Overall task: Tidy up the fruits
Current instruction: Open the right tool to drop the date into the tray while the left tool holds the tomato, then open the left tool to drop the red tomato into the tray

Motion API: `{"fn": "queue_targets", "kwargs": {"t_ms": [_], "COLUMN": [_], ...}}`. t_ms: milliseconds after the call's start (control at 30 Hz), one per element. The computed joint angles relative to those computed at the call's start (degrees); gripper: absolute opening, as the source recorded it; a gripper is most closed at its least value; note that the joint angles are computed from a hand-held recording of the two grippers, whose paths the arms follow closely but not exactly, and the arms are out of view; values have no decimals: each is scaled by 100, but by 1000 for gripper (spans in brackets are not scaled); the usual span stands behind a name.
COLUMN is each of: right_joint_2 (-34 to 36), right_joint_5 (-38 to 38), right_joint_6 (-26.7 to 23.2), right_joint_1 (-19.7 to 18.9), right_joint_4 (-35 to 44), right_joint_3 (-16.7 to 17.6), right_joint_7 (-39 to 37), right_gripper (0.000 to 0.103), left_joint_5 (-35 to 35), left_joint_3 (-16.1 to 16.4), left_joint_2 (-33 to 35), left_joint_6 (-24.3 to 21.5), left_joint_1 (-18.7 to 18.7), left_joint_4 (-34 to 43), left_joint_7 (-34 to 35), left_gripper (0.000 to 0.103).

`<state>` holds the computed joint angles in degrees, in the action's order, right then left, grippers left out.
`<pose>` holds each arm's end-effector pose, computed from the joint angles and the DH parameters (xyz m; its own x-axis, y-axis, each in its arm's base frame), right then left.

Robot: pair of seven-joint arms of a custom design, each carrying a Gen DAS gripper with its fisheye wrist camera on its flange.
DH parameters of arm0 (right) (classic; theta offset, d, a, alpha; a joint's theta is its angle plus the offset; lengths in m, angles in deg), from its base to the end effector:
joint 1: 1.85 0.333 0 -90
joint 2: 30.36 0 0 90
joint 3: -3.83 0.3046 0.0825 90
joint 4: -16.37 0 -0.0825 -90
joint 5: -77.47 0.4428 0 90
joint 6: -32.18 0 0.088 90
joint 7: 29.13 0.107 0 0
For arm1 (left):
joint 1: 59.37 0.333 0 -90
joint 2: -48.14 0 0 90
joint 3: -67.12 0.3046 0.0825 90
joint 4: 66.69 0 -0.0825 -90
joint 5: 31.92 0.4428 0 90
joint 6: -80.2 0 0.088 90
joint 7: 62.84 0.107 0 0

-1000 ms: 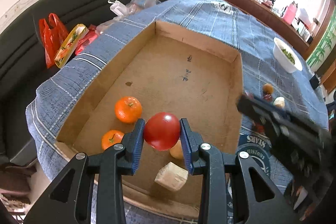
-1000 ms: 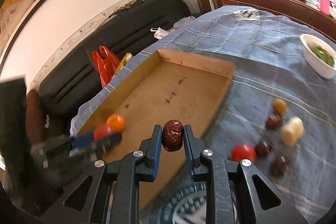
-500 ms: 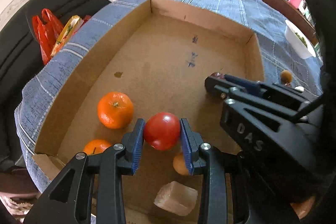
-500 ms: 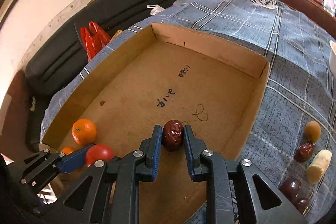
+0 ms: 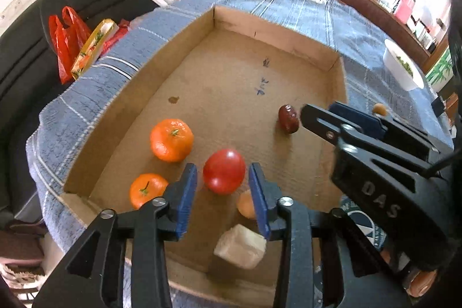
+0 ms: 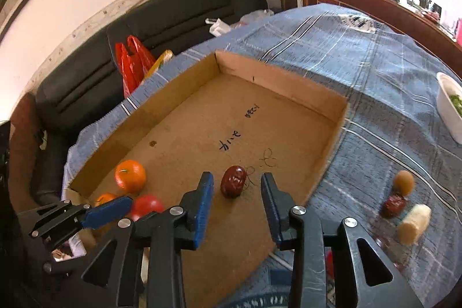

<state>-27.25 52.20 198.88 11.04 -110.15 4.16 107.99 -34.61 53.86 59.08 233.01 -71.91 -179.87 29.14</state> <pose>0.6011 0.1679 0.3770 -0.1361 -0.9767 -0.1657 -0.7704 0.2095 -0.6022 0.6150 -0.2900 0.3880 -0.4343 -0.8984 0.0657 -0.8012 0.3520 -0.4839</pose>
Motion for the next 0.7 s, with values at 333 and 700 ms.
{"fn": "queue_targets", "kwargs": {"t_ms": [333,700], "right_joint_2": [-1471,-3147], "right_joint_5": [-436,245], "right_joint_6": [459,353], "right_joint_1": [-636,-1300], "right_joint_4": [-1530,-2997], "right_joint_3": [439,1095], "right_joint_7": [1102,1238], "right_gripper": [41,45], "left_joint_5": [-862,-574], "left_joint_3": [-140,-154], "left_joint_2": [-640,-1023], "left_joint_6": [290,442], "left_joint_1": [-13,-327], "left_joint_4": [-629,-1090], "left_joint_7": [558,329], "left_gripper": [43,43]}}
